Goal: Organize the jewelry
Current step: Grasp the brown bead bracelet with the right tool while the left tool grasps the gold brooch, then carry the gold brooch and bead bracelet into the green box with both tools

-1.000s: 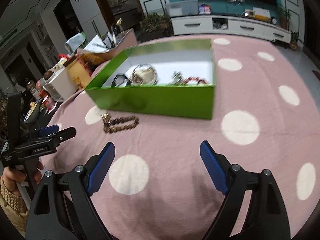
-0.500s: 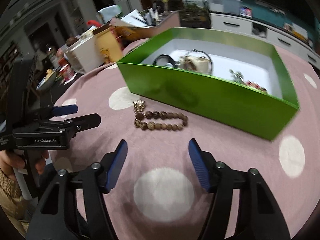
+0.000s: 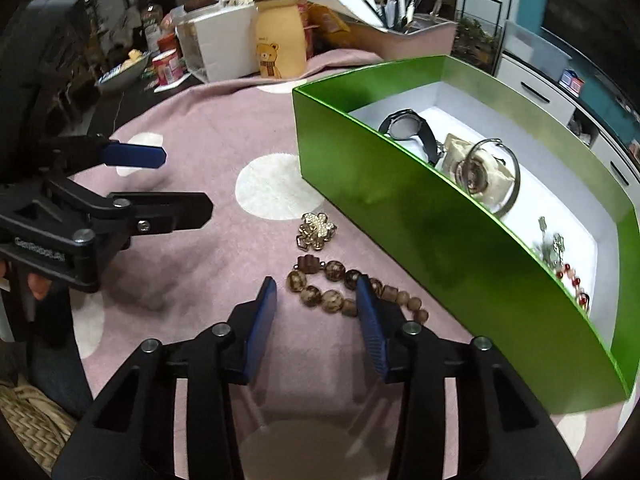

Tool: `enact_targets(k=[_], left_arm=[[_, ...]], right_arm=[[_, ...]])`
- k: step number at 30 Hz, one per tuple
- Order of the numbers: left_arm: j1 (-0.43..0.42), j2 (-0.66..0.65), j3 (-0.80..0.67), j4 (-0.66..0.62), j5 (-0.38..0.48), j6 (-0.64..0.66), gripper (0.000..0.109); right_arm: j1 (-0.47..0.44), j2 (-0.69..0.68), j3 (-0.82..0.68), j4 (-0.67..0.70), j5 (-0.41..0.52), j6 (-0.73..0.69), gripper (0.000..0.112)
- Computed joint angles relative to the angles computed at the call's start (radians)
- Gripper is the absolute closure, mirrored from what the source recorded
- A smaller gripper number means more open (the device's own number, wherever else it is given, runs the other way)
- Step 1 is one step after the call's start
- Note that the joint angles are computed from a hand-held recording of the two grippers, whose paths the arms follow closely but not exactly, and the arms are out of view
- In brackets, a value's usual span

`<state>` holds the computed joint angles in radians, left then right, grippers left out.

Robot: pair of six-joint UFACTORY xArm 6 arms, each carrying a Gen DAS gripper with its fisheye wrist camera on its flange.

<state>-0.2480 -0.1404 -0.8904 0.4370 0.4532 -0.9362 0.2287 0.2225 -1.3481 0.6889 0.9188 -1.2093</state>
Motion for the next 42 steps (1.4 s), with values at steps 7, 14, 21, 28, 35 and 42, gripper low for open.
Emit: enact_targets(k=[7, 14, 21, 28, 35, 42], left_arm=[[-0.004, 0.005, -0.002, -0.018, -0.008, 0.013, 0.008], [-0.038, 0.057, -0.052, -0.025, -0.01, 0.058, 0.008], [-0.073, 0.174, -0.176, -0.035, 0.005, 0.126, 0.022], [-0.079, 0.262, -0.259, 0.005, 0.031, 0.104, 0.059], [-0.075, 0.251, -0.236, 0.016, -0.004, 0.101, 0.088], [-0.077, 0.19, -0.181, 0.025, -0.027, 0.081, 0.088]], right_arm=[[-0.008, -0.025, 0.021, -0.015, 0.021, -0.033, 0.102], [-0.092, -0.067, 0.074, 0.092, 0.011, 0.05, 0.102], [-0.234, -0.077, 0.078, 0.226, 0.041, 0.15, 0.102], [-0.272, -0.103, 0.093, 0.277, 0.055, 0.134, 0.102], [-0.278, -0.113, 0.1, 0.303, 0.06, 0.121, 0.102], [-0.284, -0.131, 0.102, 0.323, 0.056, 0.125, 0.102]])
